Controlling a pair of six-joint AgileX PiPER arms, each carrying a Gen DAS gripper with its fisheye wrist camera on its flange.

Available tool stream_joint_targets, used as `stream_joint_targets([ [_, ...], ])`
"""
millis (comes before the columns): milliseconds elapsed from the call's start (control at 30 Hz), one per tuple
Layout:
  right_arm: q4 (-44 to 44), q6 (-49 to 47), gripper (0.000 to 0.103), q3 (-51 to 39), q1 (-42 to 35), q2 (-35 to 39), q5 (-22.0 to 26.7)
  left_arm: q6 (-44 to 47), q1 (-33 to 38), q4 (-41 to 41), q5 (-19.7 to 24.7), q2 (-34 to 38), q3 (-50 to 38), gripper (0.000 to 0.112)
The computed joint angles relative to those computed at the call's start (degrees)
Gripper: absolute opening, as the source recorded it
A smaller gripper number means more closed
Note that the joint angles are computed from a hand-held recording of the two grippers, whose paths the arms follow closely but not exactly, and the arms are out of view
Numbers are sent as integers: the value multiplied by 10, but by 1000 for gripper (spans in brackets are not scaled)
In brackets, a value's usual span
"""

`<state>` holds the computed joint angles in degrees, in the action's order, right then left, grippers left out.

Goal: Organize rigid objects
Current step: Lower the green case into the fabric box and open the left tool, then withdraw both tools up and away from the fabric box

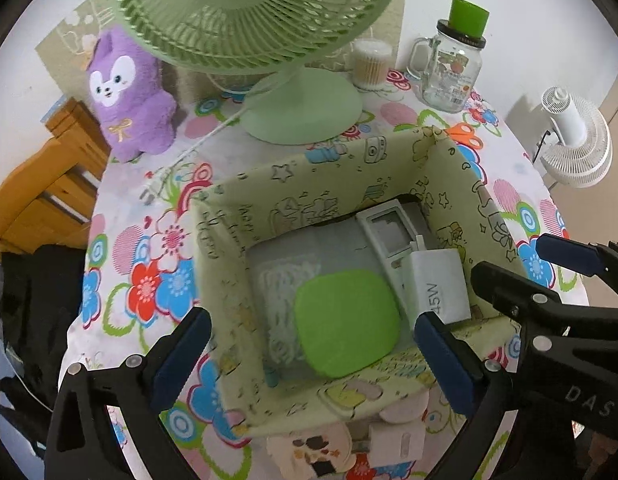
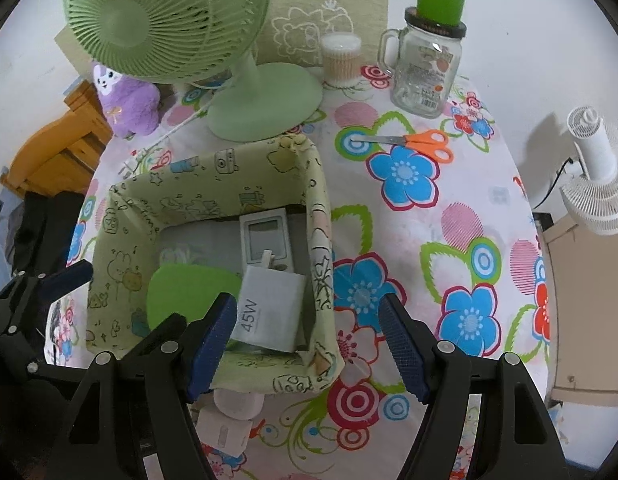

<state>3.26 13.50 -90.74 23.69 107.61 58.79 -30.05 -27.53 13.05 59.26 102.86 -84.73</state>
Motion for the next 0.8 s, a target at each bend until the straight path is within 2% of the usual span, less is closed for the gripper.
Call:
stream_joint_targets([
  [633,-48,60,76,38,51,-84,10,-31,-24,24,9,-108,72,103],
  [800,-72,87,79,44,70,-107,18,-36,-32,28,12,-133,84,103],
])
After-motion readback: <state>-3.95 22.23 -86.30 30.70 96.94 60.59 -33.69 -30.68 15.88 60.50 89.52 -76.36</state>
